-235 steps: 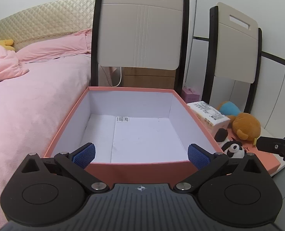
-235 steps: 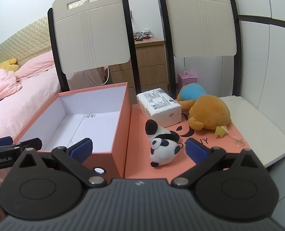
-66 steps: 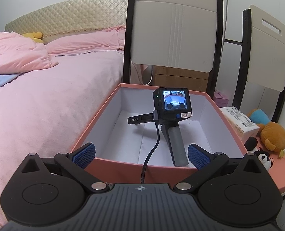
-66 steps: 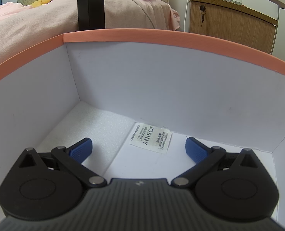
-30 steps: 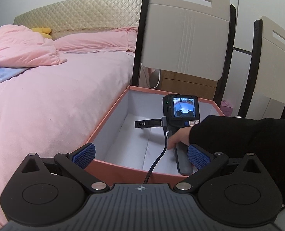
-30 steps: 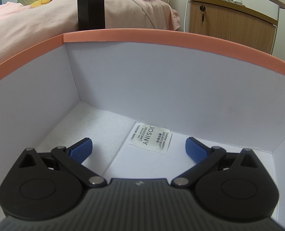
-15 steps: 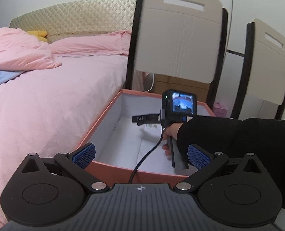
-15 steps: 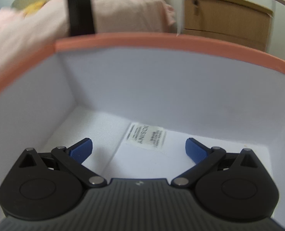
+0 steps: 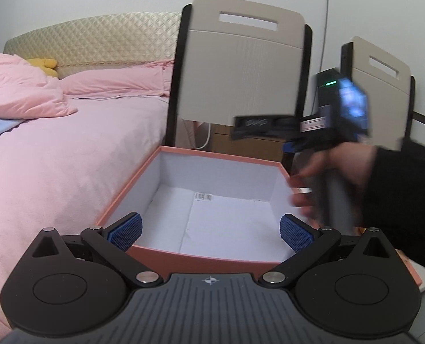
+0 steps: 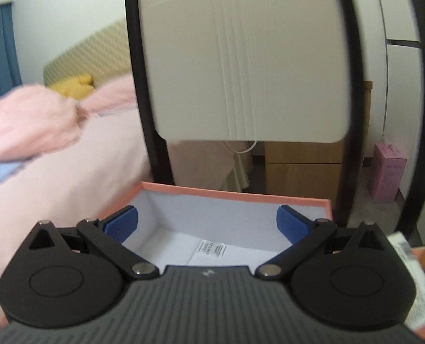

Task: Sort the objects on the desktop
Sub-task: 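Lift the right gripper out of the pink box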

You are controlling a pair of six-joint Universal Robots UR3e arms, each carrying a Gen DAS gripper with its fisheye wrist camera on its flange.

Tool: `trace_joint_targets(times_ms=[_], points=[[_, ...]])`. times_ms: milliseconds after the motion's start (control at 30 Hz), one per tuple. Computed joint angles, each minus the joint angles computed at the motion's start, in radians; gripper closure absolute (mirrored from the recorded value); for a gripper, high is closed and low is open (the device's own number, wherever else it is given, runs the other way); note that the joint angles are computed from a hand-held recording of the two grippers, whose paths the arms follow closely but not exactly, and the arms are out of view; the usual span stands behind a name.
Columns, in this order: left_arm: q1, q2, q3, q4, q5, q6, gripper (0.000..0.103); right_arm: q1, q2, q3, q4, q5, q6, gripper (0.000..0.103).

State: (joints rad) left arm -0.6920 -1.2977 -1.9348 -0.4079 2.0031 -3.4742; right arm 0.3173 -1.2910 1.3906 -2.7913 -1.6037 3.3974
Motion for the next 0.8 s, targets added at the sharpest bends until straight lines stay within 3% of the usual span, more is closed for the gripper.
trace_joint_targets(times_ms=[267, 433, 533, 633, 733, 800], points=[[-0.006, -0.032, -0.034, 0.072, -0.006, -0.008, 0.000, -0.074, -0.485, 0.518, -0.151, -0.015, 0.018, 0.000], [-0.027, -0.070, -0.047, 0.129, -0.002, -0.006, 0.000, -0.049, -0.739, 0.784, -0.214, -0.087, 0.001, 0.000], [-0.026, -0.081, -0.065, 0.178, -0.016, 0.004, 0.000, 0.091, -0.783, 0.865, -0.286, -0.268, -0.035, 0.000], [-0.024, -0.101, -0.087, 0.245, -0.033, 0.040, 0.000, 0.298, -0.709, 0.918, -0.452, -0.539, -0.049, 0.000], [-0.014, -0.118, -0.100, 0.286, -0.100, 0.097, 0.000, 0.455, -0.666, 0.982, -0.560, -0.759, 0.019, 0.000], [-0.014, -0.133, -0.096, 0.294, -0.153, 0.148, 0.000, 0.512, -0.685, 1.039, -0.573, -0.844, 0.108, 0.000]])
